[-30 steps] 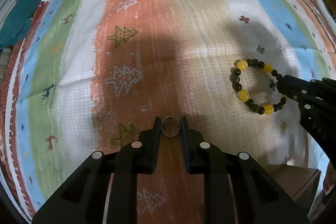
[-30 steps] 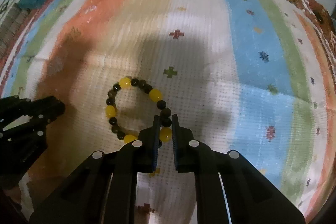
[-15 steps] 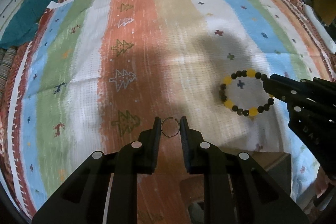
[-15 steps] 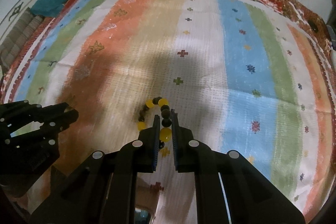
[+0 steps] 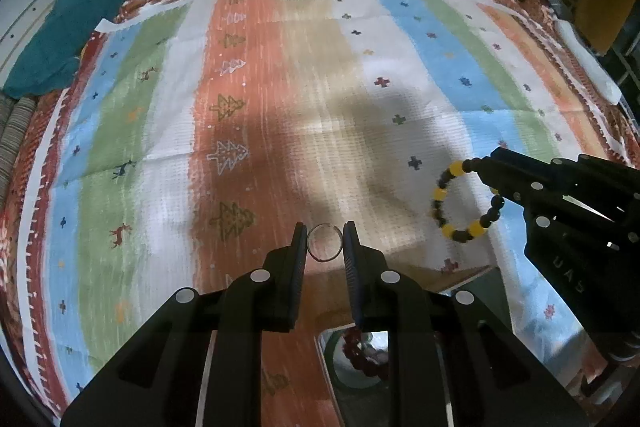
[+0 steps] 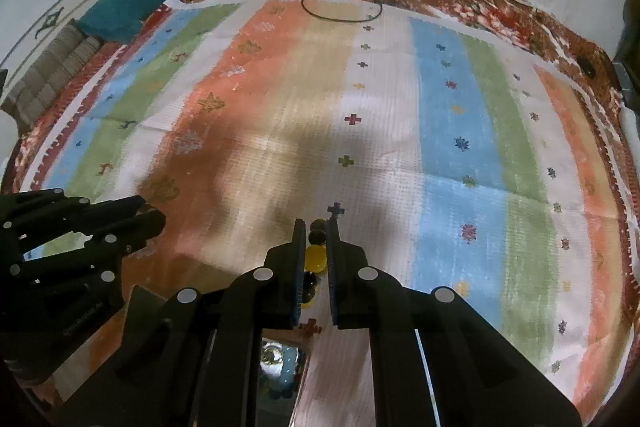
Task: Organize jewelry
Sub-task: 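Lift the ring and bracelet and carry them over the silver tin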
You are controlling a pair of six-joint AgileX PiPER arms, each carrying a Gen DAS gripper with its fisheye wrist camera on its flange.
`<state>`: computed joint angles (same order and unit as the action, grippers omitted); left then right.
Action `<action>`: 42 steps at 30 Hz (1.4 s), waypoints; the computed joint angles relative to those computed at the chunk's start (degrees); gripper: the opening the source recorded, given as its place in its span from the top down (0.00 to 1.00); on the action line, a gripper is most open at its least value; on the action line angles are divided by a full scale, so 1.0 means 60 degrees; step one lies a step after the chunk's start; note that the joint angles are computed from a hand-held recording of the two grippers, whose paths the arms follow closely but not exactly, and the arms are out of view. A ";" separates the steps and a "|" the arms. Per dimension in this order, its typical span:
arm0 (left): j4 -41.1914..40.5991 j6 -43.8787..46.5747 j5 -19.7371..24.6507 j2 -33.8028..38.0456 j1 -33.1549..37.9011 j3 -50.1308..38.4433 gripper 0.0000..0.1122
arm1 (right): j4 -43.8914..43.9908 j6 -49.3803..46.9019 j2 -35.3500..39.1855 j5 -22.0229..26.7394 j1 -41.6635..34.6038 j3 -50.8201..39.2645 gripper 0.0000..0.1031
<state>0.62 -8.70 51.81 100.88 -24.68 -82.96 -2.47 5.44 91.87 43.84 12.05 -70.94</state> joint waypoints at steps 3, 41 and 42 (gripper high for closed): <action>-0.0049 -0.0075 -0.0096 -0.0279 -0.0061 0.0235 0.84 | -0.0117 0.0126 -0.0312 -0.0032 0.0091 0.0169 0.89; 0.0048 -0.0577 -0.0640 -0.2442 -0.0652 0.2208 0.84 | -0.0274 0.0570 -0.3046 -0.0046 0.0850 0.1725 0.89; 0.0045 -0.0585 -0.0648 -0.2481 -0.0649 0.2259 0.84 | -0.0264 0.0566 -0.3137 -0.0035 0.0874 0.1796 0.89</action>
<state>0.89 -12.21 47.93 86.00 -28.58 -69.41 -4.05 8.84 73.04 43.63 17.29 -60.16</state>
